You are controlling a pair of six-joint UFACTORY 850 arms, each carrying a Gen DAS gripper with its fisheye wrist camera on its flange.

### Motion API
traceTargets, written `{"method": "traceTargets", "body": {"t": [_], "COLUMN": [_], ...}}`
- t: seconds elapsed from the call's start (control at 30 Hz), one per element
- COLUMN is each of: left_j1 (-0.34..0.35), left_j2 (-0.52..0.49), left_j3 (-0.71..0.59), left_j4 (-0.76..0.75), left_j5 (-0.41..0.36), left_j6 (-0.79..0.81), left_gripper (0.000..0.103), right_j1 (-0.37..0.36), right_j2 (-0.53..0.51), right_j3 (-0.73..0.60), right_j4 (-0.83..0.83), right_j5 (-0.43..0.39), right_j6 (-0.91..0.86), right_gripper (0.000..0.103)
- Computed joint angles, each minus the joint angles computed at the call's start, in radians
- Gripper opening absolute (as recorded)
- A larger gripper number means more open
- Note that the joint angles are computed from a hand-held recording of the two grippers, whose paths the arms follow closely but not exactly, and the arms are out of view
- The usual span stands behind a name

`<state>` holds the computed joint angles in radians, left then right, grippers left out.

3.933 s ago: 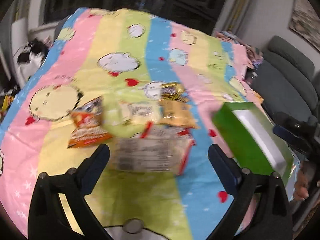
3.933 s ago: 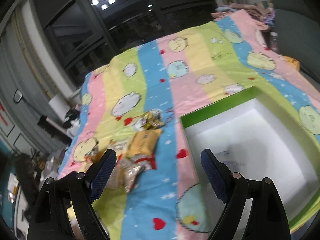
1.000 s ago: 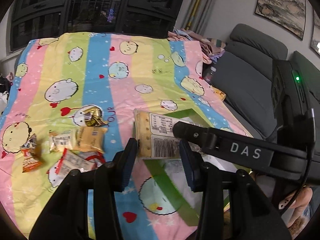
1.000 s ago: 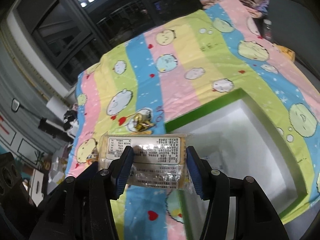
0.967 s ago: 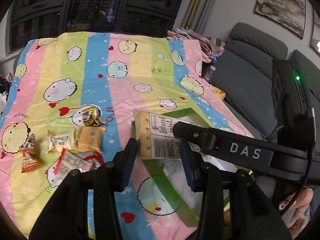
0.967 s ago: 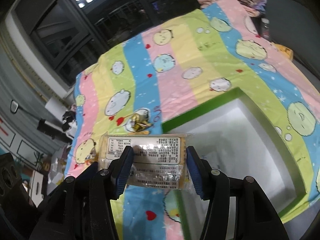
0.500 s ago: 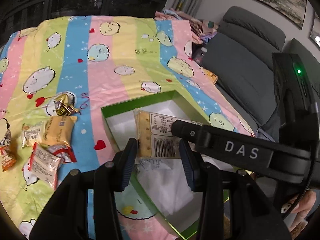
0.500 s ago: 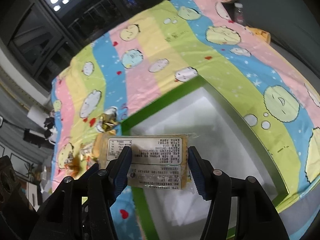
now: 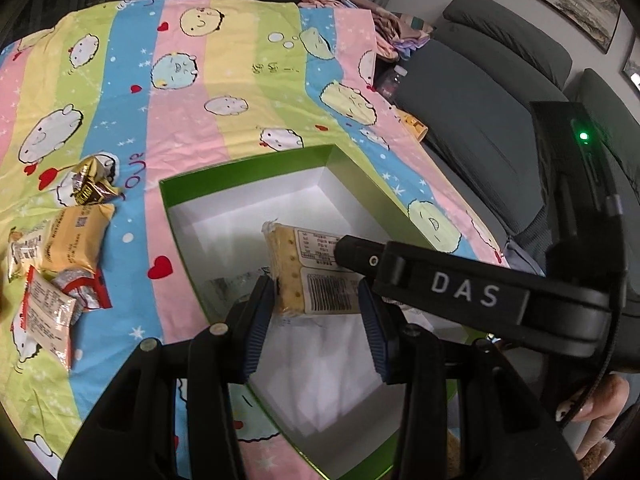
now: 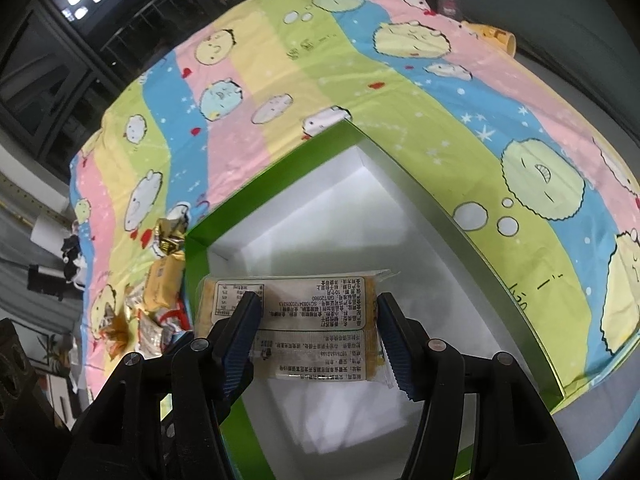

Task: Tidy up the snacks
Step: 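Carry the cracker pack with the right gripper over the green box, then lower the cracker pack into the box and open the right gripper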

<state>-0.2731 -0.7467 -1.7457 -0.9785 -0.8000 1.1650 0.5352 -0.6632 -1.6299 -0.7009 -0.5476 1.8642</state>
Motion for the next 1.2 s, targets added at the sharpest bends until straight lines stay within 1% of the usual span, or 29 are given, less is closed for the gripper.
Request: {"method": "traceTargets", "body": {"t": [0.33,0.73,0.9,1.0,1.07,1.2], "left_j1": [-0.020,-0.032,-0.040,-0.041,-0.045,-0.049], "left_j2": [-0.041,-0.076,-0.080,-0.092,-0.090,-0.099], "left_j3": [-0.043,-0.077,-0.080,-0.093,-0.090,-0.107], "left_j4": [0.063,0.096,0.121,0.125,0.137,0.160], "left_j5": [-0.031,-0.060,-0.056,-0.067,-0.053,-0.051], "left_j6": [-0.071,-0.107,-0.112,-0.117,-0.114,-0.129], "left_gripper": [0.041,0.041,0.041,0.041,0.041,0.041], "right_j1": [-0.019,-0.036,-0.043,-0.045,-0.048,-0.053], "right_j2": [-0.006,-0.006,-0.009,-0.010,-0.007,-0.005], "right_j3": [0.014,0.034,0.039,0.041,0.048,0.059], "right_j4": [0.092,0.167,0.202,0.215,0.224,0.235], "right_j5": [-0.008,-0.002,0.000,-0.008,0.007,0.025], "right_j6": [-0.056,-0.094,-0.114,-0.117,-0.121,-0.117], "right_gripper": [0.061,0.061,0.062,0.061,0.061,0.061]}}
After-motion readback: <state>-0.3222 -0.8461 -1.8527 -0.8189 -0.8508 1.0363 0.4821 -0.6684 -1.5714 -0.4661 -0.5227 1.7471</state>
